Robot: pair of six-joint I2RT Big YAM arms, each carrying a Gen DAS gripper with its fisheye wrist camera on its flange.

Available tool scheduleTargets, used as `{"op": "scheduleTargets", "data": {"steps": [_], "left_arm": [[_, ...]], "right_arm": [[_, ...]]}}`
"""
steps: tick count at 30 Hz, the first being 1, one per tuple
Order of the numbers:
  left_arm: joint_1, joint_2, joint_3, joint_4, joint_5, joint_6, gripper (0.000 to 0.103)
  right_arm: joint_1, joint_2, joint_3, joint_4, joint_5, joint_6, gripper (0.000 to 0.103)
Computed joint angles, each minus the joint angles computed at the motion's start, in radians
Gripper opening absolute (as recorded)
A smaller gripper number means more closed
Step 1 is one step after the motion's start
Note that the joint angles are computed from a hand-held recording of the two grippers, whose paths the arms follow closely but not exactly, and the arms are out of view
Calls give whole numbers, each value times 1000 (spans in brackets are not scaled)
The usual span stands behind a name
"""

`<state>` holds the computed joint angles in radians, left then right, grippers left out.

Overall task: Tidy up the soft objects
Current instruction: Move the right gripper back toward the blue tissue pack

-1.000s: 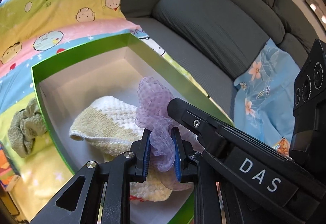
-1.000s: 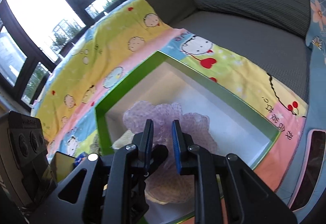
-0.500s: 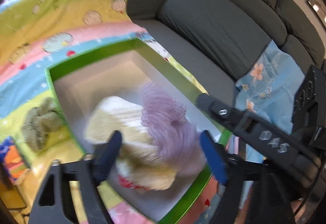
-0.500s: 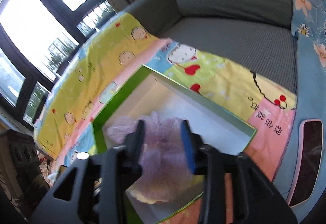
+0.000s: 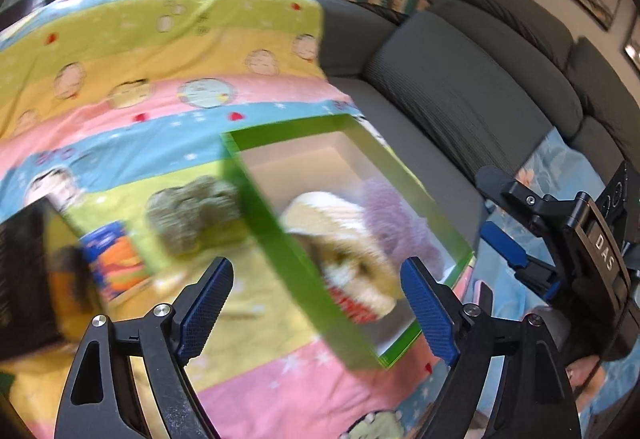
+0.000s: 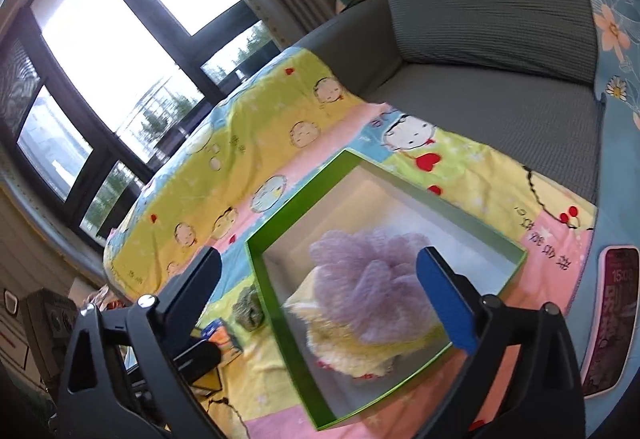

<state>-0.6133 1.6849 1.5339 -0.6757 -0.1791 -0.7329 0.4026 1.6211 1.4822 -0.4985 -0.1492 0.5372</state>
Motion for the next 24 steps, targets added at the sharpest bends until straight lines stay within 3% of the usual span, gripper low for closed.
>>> {"op": "scheduleTargets", "data": {"steps": [5, 9, 12, 16, 20, 24], "left_arm": [[-9, -160, -181, 22, -121, -111, 89], [-30, -268, -294, -29, -263, -221, 96], [-45, -329, -372, -73, -315, -308, 96], [-65, -391, -464, -105, -348, -400, 96], [-78, -453, -559, -102, -330, -484, 96], [-88, -513, -642, -101, -315, -576, 96]], "right_arm": [[35, 17, 28, -12, -99, -43, 99], [86, 69, 100, -82, -150, -90, 98], [129, 119, 158, -140, -189, -142, 95], [178, 203, 240, -215, -240, -184, 79], [219, 365, 423, -386, -279, -249, 58], [235, 497, 581, -516, -341, -318, 58]]}}
